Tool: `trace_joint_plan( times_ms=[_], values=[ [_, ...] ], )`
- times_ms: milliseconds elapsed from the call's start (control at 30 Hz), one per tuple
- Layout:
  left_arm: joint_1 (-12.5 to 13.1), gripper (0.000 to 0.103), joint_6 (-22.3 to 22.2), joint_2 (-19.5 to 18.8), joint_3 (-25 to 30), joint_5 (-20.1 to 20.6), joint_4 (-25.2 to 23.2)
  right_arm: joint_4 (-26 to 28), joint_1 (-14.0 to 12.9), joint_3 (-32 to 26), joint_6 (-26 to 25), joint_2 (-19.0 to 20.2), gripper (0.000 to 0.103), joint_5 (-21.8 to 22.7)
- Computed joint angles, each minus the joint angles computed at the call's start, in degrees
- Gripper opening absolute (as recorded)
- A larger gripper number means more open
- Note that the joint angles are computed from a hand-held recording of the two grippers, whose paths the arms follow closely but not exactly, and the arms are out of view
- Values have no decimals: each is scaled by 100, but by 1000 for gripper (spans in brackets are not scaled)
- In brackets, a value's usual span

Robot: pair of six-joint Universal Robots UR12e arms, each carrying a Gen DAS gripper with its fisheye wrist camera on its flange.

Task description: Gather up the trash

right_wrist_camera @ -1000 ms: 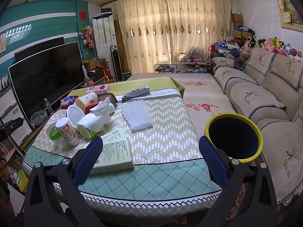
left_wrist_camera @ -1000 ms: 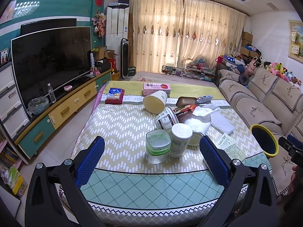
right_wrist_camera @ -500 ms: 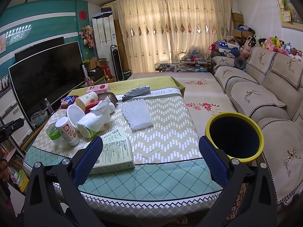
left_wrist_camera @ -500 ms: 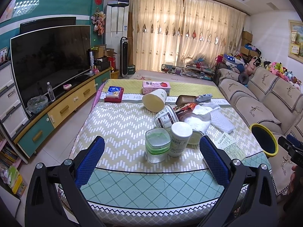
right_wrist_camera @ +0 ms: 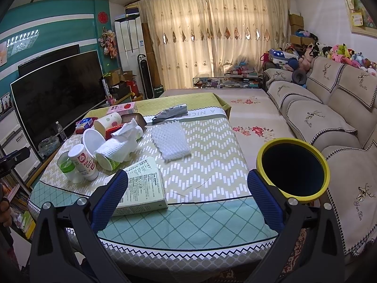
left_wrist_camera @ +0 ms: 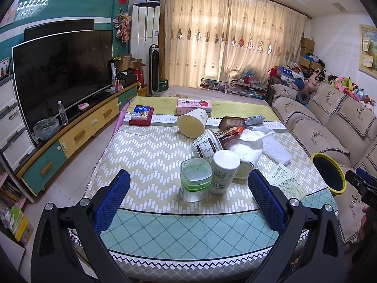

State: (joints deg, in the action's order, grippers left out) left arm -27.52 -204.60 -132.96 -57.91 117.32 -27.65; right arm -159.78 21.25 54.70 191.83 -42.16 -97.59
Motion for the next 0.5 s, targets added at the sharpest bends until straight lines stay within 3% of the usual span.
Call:
trace_joint_plan(
  times_ms=[500],
  values=[
    [10, 99, 7, -22, 32, -16, -26, 43, -10, 6, 19, -12, 97, 31]
  ],
)
